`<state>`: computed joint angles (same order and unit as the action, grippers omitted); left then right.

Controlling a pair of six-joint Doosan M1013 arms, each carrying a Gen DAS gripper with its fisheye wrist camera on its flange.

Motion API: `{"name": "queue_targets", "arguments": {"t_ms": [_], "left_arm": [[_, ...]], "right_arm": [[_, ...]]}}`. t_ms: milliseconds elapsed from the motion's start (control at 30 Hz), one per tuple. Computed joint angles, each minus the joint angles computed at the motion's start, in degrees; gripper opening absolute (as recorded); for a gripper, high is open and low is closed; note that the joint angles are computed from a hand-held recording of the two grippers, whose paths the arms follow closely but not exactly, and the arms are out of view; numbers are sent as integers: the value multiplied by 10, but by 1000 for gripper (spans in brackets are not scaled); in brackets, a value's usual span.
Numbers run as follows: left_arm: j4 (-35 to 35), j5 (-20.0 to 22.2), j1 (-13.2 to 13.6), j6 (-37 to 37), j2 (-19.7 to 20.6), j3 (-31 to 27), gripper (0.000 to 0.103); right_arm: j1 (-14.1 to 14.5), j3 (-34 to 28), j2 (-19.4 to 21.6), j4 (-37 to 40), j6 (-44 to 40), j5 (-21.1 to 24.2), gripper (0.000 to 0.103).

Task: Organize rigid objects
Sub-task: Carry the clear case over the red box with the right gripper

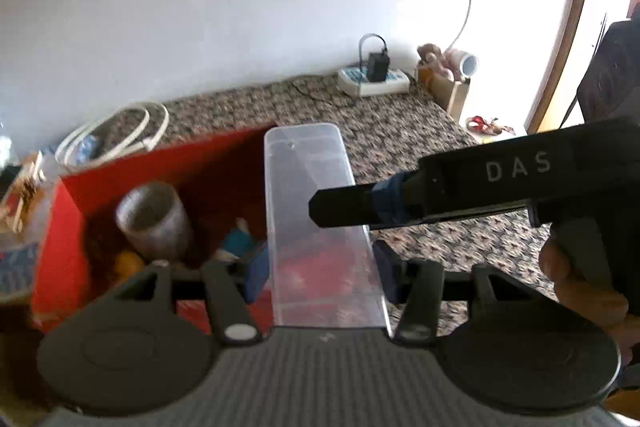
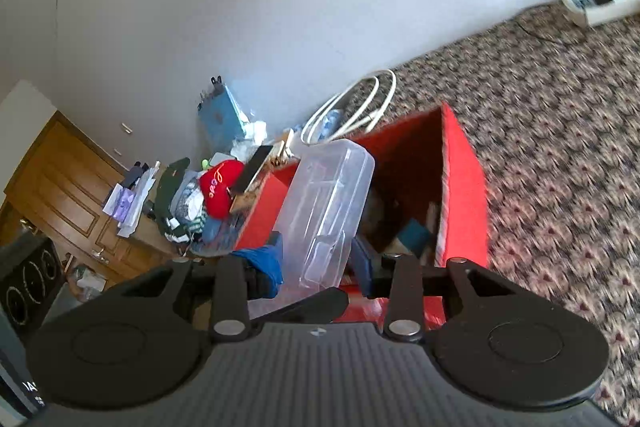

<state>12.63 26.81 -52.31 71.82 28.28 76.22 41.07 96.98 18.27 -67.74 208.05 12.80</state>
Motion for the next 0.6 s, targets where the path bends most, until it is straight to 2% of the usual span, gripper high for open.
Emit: {"name": "queue_targets", "arguments": {"t_ms": [200, 367, 467, 600], "left_arm": [[-55, -17, 32, 74, 12, -20, 52], [-100, -3, 52, 118, 43, -59, 49], [-119, 21, 59, 129, 63, -85, 48], [-157, 67, 65, 141, 94, -122, 48]], "right_arm": [[-14, -72, 38, 257, -304, 46, 21], [-24, -126, 70, 384, -483, 117, 21], [-29, -159, 90, 453, -575, 182, 21], [-35, -191, 110, 508, -654, 252, 21]]}}
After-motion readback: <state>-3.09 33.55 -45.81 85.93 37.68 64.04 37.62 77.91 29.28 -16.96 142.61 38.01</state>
